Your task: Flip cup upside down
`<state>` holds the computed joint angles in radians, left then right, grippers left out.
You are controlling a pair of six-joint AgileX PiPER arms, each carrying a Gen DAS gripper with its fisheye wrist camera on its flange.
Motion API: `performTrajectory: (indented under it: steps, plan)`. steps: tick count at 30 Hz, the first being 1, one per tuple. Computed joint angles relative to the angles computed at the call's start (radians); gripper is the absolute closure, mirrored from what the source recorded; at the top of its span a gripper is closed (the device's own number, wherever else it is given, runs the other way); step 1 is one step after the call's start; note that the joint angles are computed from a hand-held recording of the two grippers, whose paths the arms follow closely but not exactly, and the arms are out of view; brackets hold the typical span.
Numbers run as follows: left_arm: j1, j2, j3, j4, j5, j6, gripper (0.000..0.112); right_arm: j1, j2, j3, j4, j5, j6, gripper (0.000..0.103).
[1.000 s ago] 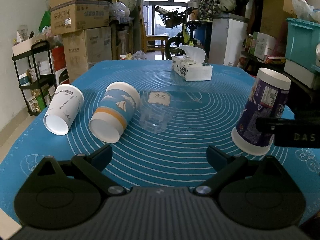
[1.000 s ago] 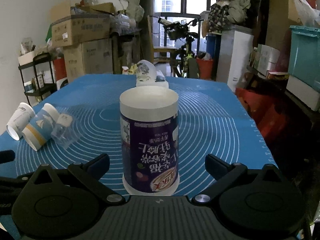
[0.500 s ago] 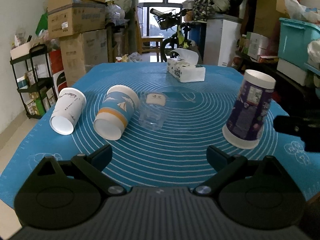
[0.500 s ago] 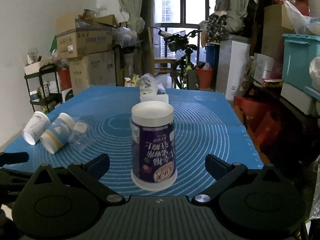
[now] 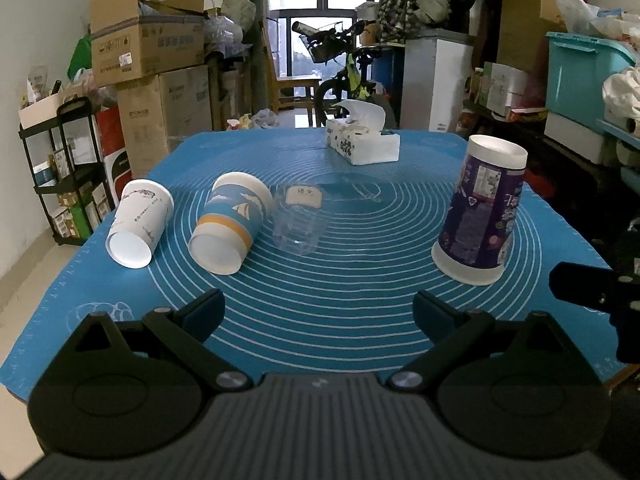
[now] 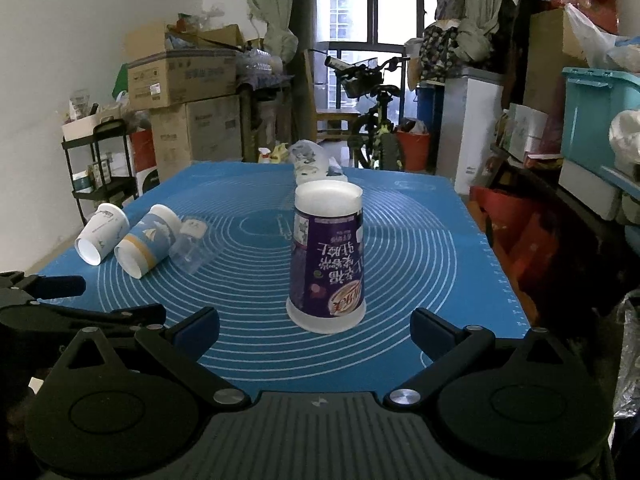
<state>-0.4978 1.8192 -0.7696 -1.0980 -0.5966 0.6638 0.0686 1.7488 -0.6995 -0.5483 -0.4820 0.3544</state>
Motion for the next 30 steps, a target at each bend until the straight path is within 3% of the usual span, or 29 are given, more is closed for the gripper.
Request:
performTrajectory:
  steps: [30]
  plan:
    - [-0.020,-0.031,0.035,0.015,-0.004,-0.022,0.013,0.011,-0.018,0.058,0.088,-0.020,-0.080,0.002]
